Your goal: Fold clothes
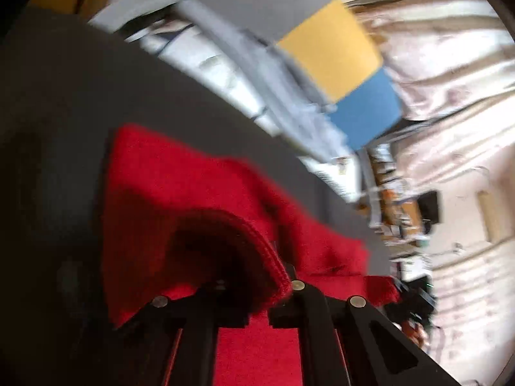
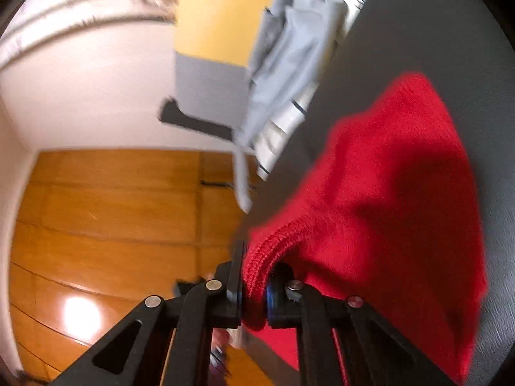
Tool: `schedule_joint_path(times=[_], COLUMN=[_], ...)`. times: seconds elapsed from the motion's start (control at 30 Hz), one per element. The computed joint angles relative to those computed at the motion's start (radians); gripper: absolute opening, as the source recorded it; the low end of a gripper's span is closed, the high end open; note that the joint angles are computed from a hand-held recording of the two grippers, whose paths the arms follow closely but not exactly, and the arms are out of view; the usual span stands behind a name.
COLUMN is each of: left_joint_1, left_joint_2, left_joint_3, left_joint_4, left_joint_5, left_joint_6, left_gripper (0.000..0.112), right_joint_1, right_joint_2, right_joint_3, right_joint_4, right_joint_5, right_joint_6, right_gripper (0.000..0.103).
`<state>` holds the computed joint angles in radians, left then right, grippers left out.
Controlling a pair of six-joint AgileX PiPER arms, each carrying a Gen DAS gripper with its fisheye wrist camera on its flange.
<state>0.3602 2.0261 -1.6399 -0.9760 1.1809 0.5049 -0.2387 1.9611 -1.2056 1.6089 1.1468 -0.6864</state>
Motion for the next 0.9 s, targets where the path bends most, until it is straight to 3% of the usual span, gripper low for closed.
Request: schedule_joint_path(times=[0.07, 0.13, 0.17, 0.23, 0.27, 0.3, 0.33, 0.43, 0.57, 0.6, 0.73, 0.8, 0.9], left_joint_1=[-0.015, -0.035, -0.048, -0.073, -0.067, -0.051, -0.029, 0.012, 0.013, 0.013, 0.0, 0.009, 0.07], left_joint_2=[0.009, 0.043, 0.069, 0.146, 0.18, 0.198, 0.192, 0.066, -0.168, -0.22, -0.324, -0.333, -0.348], left_joint_3=[-0.048, -0.1, -0.135, -0.235, -0.268, -0.268, -0.229, -0.024, 0.286, 0.361, 0.574, 0.647, 0.728], left_joint_4=[-0.005, 0.025, 0.067, 0.204, 0.234, 0.224, 0.197, 0.167, 0.169, 0.151, 0.152, 0.086, -0.037], left_joint_5=[-0.029, -0.071, -0.083, -0.06, -0.032, -0.02, -0.035, -0.174, -0.447, -0.506, -0.679, -0.699, -0.628], left_joint_6=[-0.015, -0.066, -0.111, -0.25, -0.317, -0.365, -0.377, -0.263, -0.044, 0.022, 0.169, 0.279, 0.469], left_gripper=[0.006, 0.007, 0.007, 0.021, 0.023, 0.029, 0.043, 0.058, 0.08, 0.088, 0.089, 0.089, 0.089], right_joint_1=[-0.007, -0.007, -0.006, -0.02, -0.03, -0.042, -0.056, -0.01, 0.111, 0.133, 0.234, 0.259, 0.235], right_joint_2=[0.062, 0.109, 0.132, 0.143, 0.123, 0.091, 0.058, -0.124, -0.337, -0.379, -0.474, -0.523, -0.565], right_joint_3=[-0.059, -0.095, -0.113, -0.09, -0.054, -0.012, 0.012, 0.071, 0.188, 0.226, 0.343, 0.431, 0.541], right_joint_4=[0.04, -0.018, -0.064, -0.046, -0.016, 0.013, 0.001, -0.241, -0.641, -0.741, -1.103, -1.105, -0.848], right_joint_5=[-0.041, -0.129, -0.176, -0.215, -0.229, -0.242, -0.257, -0.481, -0.749, -0.778, -0.838, -0.849, -0.869], right_joint_6=[0.028, 0.117, 0.174, 0.191, 0.158, 0.111, 0.105, 0.104, 0.184, 0.216, 0.402, 0.377, 0.166], right_gripper=[0.008, 0.015, 0.027, 0.029, 0.029, 0.03, 0.03, 0.033, 0.033, 0.033, 0.033, 0.033, 0.033])
